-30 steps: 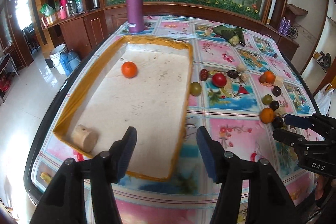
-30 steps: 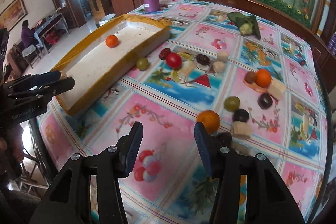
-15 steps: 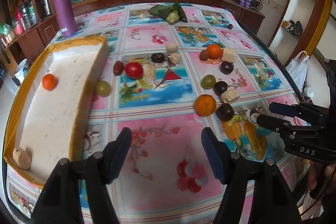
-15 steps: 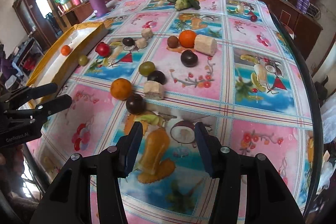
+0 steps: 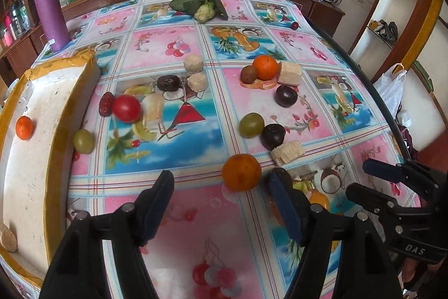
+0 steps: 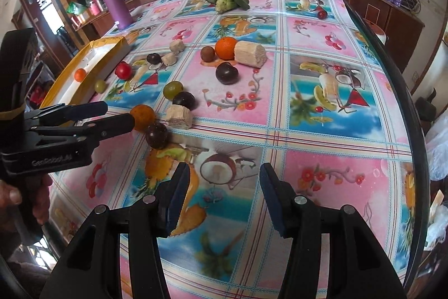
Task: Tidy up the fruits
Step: 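Grasp a second orange with the left gripper while the right grasps a dark plum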
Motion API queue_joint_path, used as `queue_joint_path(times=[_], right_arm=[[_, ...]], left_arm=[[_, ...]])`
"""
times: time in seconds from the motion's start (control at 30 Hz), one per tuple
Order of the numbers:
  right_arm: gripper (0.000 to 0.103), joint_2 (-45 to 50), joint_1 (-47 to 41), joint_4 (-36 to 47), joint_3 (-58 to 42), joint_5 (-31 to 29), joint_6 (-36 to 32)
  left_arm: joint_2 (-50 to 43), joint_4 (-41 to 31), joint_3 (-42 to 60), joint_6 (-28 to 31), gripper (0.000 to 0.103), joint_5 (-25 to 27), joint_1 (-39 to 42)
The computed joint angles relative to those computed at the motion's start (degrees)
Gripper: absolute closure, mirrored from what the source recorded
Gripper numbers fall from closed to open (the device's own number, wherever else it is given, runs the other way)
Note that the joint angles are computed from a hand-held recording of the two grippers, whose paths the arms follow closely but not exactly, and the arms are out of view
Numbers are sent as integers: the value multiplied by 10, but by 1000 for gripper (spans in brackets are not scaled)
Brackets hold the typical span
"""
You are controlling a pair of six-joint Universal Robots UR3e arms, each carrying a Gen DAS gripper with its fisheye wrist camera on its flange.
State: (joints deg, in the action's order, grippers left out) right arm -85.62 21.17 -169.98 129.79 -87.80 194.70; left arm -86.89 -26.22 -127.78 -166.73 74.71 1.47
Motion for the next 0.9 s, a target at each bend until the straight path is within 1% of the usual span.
queue_joint_path(times=[0.2,0.23,0.3,0.4,0.43,0.57,0.7,0.8,0.9], right_arm=[[51,-4,-8,0,6,5,-2],[51,-4,-9,0,7,6,-2],[51,-3,-9,1,5,6,-2],[50,-2,-11,3,5,8,-3],[50,-1,-11,4,4,8,-3],[50,6,-8,0,-3,10,-4],[50,41,5,6,-41,21,-7],[50,69,17,12,-72,22,-3],[50,77,20,16,-83,26,2]], left_arm=[[-53,33,18,-14,29,24,-20],[-57,40,16,-11,29,18,-17],[-59,56,10,-12,29,18,-13],[-52,64,4,-2,29,48,-16],[-43,58,0,6,29,48,-11],[-6,26,-24,42,29,14,30],[-8,19,-26,49,29,-12,47],[-25,19,-13,49,29,-17,39],[-44,36,-9,46,31,-14,24]])
